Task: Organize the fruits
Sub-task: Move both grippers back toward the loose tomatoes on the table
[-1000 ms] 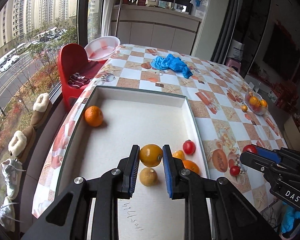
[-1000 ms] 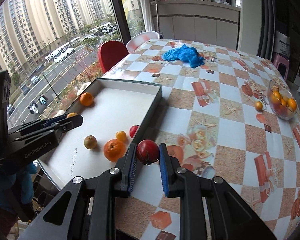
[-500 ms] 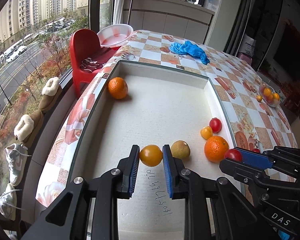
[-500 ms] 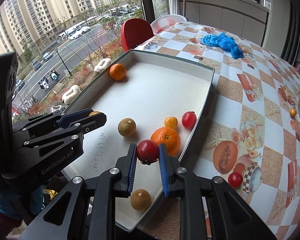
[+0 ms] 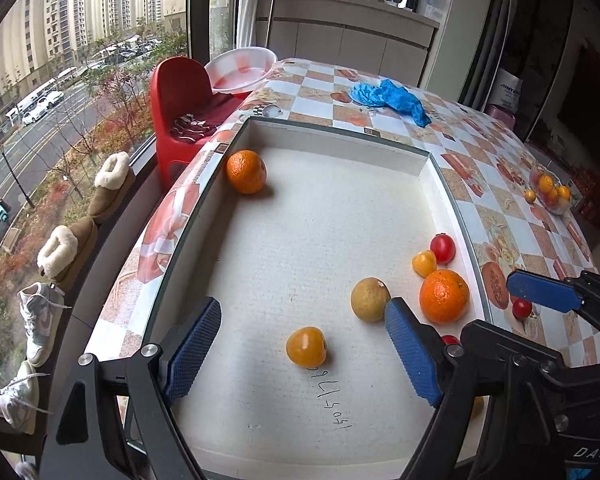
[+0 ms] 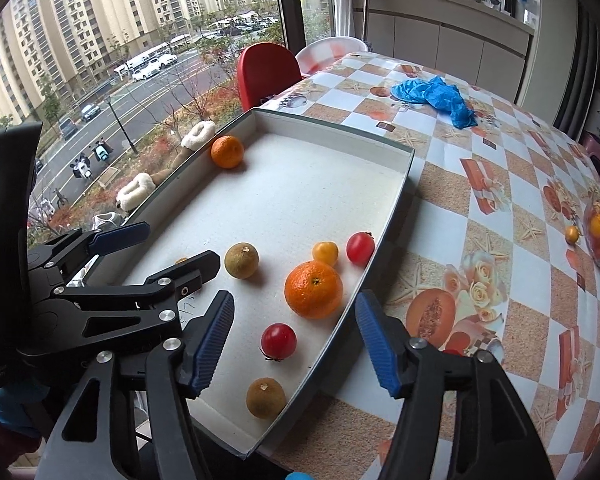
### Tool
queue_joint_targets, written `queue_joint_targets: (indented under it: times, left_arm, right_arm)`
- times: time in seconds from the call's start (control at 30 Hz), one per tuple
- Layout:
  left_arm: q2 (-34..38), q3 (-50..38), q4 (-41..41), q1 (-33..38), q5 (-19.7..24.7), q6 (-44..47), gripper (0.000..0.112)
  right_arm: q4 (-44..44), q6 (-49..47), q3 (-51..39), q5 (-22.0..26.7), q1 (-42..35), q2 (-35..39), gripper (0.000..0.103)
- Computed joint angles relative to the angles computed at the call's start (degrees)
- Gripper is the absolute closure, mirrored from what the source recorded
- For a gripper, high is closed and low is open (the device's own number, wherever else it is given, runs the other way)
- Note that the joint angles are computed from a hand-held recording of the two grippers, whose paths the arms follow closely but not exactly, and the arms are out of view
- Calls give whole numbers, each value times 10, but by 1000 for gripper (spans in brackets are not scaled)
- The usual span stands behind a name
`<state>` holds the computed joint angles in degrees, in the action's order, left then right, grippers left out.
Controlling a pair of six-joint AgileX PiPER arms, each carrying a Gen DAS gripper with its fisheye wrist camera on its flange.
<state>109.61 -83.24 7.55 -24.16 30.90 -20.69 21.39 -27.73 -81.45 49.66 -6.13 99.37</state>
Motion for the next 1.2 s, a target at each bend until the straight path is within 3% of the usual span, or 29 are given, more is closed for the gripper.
queue_joint_targets:
  times: [0.07,0.4,0.8,1.2]
  left_arm:
    - [2,-6,3,-3,6,-2,27]
    - [15,-57,7,-30,40,-3,27]
    - [102,-233,23,-108,151,4,27]
    - [203,-419,16,-153,252,26,27]
  right_arm:
    - [1,1,-1,-4,-9,-3,23]
    - [7,10,-30,4,-92,17,19]
    - [-4,51,-83,30,-213,85,18]
    - [-33,79,-173,63,-276,161,18]
